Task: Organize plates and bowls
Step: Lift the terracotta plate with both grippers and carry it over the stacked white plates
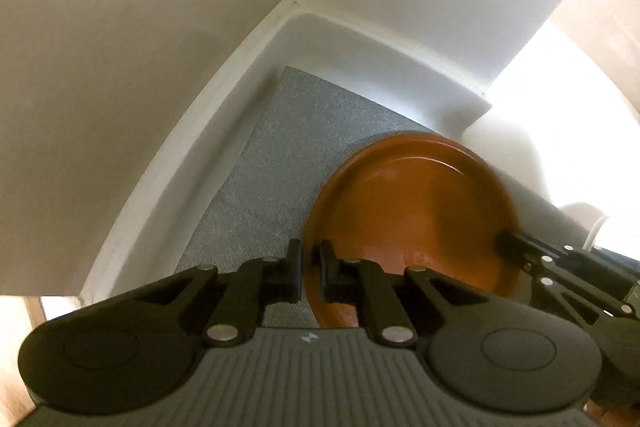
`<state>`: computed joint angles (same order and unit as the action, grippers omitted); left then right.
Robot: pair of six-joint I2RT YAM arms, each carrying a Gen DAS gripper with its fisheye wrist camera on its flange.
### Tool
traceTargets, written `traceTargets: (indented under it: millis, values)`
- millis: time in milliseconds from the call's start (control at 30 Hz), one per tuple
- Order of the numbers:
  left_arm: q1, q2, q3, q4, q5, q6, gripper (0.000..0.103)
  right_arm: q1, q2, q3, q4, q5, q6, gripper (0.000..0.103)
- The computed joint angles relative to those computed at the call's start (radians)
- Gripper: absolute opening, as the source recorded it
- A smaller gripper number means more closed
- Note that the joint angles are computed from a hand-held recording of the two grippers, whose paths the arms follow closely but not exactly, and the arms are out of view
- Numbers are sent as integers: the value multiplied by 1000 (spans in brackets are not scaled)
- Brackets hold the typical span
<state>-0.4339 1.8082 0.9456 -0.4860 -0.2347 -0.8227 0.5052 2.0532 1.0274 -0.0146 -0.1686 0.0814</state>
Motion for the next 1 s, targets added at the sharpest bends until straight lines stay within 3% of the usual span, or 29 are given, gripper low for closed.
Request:
traceTargets:
  millis: [400,700,1000]
  values:
    - [-82,-123,-39,-26,-68,-33,8,-15,-168,-130,40,-7,34,7]
    - [-175,-260,-1,-142,-101,-61,8,-59,-376,-260,49,-13,61,6]
    - [-347,-173,157,-183,-126,-66,8,-192,-656,-440,4,-13,47,6]
